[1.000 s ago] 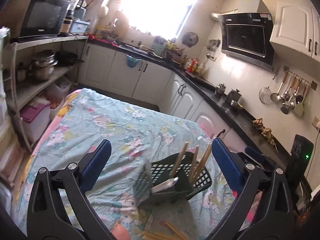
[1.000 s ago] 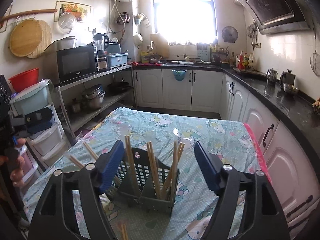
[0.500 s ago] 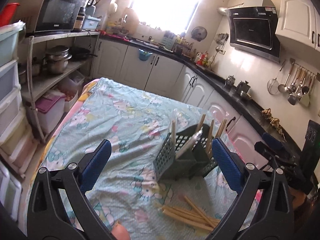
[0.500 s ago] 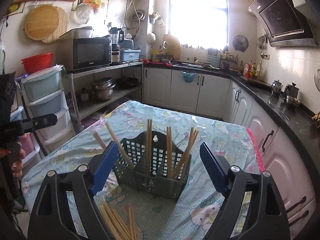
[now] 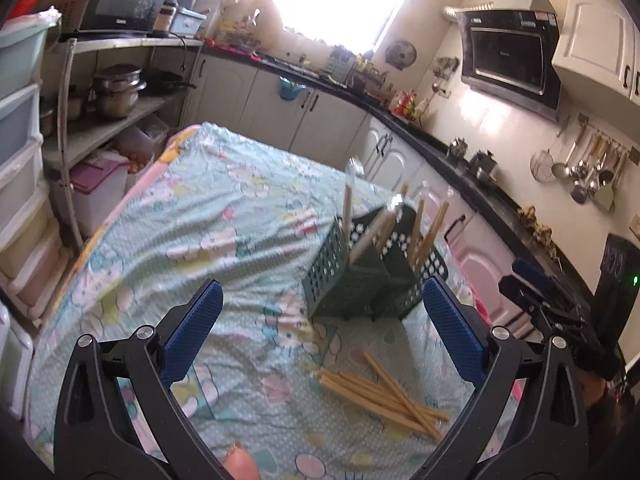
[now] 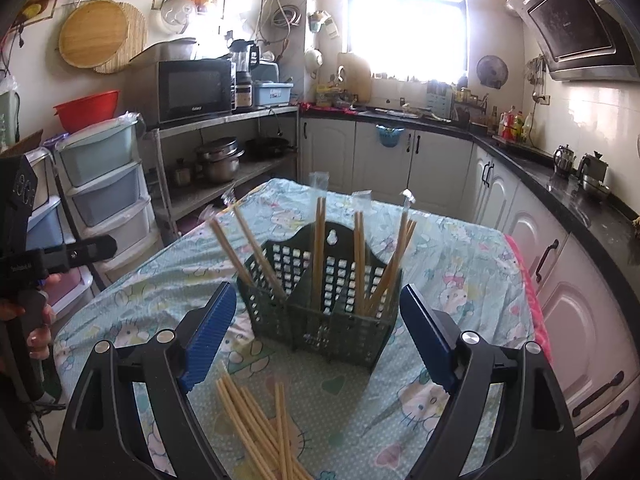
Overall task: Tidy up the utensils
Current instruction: 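Withdraw both tools from the caddy toward the chopstick pile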
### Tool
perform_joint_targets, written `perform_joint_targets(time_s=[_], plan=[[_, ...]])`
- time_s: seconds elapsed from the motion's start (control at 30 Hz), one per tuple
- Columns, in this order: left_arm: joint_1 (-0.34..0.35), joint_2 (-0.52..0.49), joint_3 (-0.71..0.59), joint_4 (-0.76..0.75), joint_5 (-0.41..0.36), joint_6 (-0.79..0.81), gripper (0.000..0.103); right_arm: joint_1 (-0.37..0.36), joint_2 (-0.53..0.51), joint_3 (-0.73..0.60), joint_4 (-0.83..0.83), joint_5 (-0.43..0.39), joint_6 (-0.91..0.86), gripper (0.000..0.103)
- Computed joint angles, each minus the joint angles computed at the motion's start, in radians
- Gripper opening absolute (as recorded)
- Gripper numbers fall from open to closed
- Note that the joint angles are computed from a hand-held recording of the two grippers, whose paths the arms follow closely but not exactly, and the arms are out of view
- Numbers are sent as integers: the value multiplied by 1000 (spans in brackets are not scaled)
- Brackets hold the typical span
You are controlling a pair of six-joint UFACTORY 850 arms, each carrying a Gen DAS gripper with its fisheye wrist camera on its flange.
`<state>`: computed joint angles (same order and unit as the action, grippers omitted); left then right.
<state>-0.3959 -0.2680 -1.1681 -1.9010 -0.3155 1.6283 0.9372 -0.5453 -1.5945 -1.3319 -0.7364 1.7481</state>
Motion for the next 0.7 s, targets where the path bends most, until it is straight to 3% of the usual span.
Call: perform_joint_targets(time_s=[0.7], plan=[[-55, -18, 64, 126, 40, -121, 92, 20, -9, 62, 45, 62, -12, 81]])
